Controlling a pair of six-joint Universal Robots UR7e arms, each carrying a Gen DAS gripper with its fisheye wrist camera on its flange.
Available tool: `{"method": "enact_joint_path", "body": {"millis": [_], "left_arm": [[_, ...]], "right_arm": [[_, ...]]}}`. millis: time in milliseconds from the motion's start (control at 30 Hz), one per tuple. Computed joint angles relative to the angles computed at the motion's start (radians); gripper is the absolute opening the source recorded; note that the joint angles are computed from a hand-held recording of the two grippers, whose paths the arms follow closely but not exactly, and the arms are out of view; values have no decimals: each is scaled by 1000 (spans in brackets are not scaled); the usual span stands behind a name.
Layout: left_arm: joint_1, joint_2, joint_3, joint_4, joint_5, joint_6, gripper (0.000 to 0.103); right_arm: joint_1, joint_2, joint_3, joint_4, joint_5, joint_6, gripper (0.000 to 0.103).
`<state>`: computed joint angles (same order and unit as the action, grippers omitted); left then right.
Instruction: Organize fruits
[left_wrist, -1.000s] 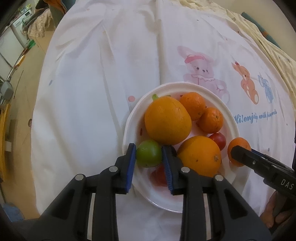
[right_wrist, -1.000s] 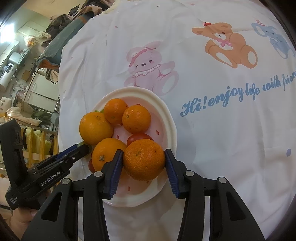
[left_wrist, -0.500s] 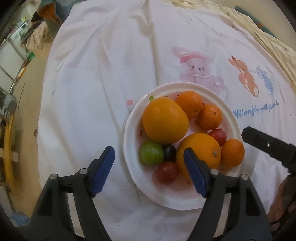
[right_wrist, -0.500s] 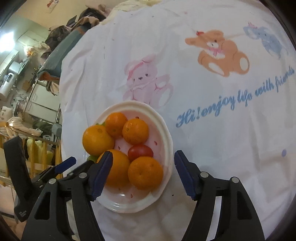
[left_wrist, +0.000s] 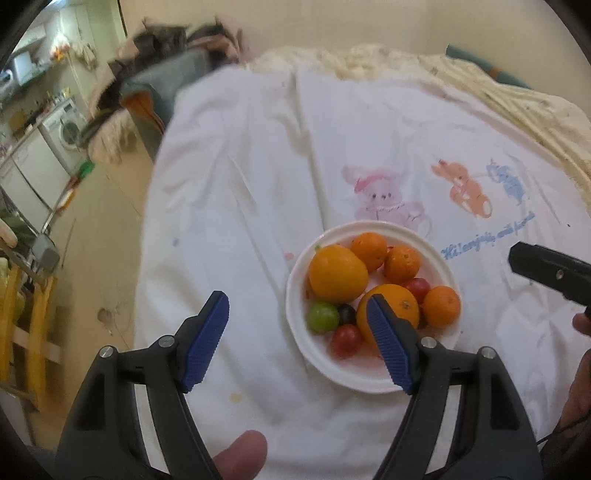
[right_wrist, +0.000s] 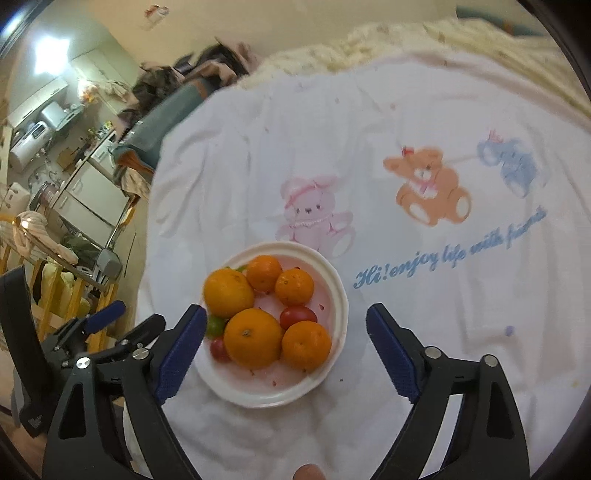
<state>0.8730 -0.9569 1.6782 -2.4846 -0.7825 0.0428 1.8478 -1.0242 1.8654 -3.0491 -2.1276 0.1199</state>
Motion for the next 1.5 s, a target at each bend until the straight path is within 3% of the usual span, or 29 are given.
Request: {"method": "enact_joint_path", "body": {"millis": [433, 500, 600, 667, 833, 1500], "left_arm": [[-37, -238, 208, -3, -34, -89, 75], [-46, -259, 232, -28, -32, -82, 88], [-60, -286, 272, -95, -26, -56, 95], [-69, -297, 294, -127, -17, -39, 102], [-78, -315, 326, -163, -15, -32, 103], [-62, -296, 309, -136, -22, -94, 103]], "right_arm": [[126, -47, 164, -165, -129, 40, 99], [143, -38, 175, -187, -153, 42, 103], [174, -13, 192, -258, -203, 29, 103], [188, 2, 198, -298, -230, 20, 103], [214, 45, 199, -394, -293, -22, 103], [219, 104, 161, -382, -340, -79, 103]]}}
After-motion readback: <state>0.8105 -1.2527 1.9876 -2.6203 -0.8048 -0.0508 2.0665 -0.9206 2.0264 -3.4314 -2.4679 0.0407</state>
